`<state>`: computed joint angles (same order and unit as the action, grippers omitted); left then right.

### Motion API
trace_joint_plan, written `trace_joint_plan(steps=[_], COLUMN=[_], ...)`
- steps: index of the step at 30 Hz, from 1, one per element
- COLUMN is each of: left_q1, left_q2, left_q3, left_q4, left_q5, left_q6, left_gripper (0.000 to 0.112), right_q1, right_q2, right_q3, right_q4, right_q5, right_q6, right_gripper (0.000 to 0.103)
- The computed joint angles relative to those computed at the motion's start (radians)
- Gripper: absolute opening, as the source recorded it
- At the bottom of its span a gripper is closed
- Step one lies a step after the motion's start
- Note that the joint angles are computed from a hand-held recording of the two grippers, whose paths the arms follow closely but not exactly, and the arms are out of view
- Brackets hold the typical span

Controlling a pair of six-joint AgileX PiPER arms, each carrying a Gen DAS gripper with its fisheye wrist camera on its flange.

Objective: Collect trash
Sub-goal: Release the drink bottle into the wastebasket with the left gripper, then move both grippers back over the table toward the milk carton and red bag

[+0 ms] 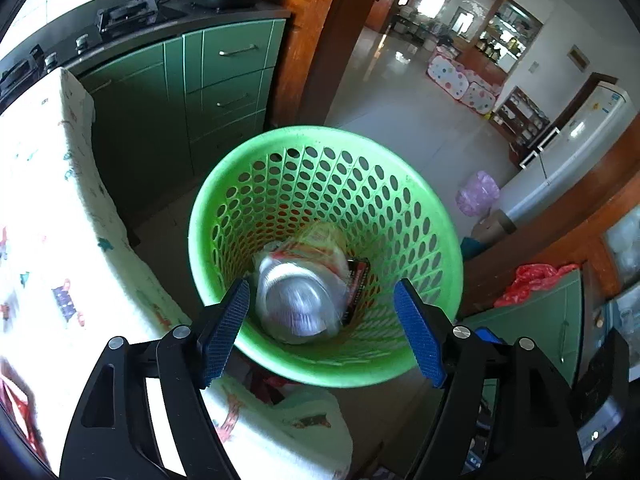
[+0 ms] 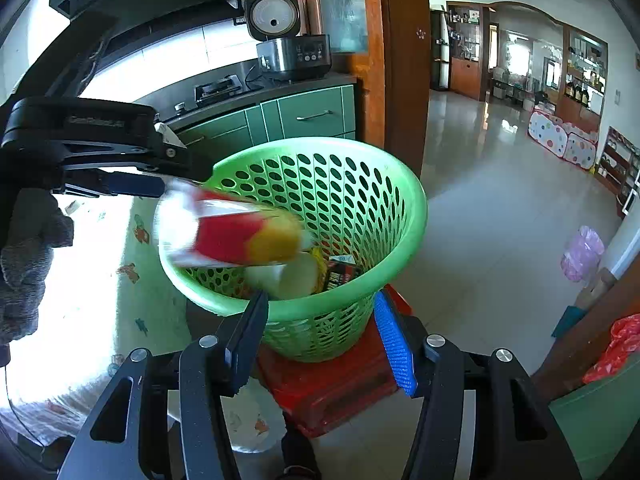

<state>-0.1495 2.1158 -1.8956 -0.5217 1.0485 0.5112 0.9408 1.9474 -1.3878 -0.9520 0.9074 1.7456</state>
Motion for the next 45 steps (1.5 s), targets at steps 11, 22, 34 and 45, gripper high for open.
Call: trace_joint_plan(steps=[11,22,34,45], left_q1=[0.193,0.498,0.773,0.86], left_q2=[-0.223,-0.35,-0.342,-0.315], left_q3=[0.192,0.278,0.26,0.267], left_q4=[-0.049,-0.095,-0.132,-0.155], left_q5=[0.004,0.054,0.11,0.136], left_q6=[0.128,0.292,0.411,0.46], left_gripper=[0.074,0.074,0.074,0.074], right_q1=[0.072,0.154,0.222,0.229], right_q2=[0.032,0.131,0.408,0.494], right_q3=[-0.133,-0.391,-0.918,-1.091], right_q4=[0.022,0.062,0.184,0.233], right_q5=[0.07,0.122,0.231,0.294], right_q6=[-0.08,-0.225,-0.511,-0.587], right_gripper=[0.055,0.059,0.059,0.059])
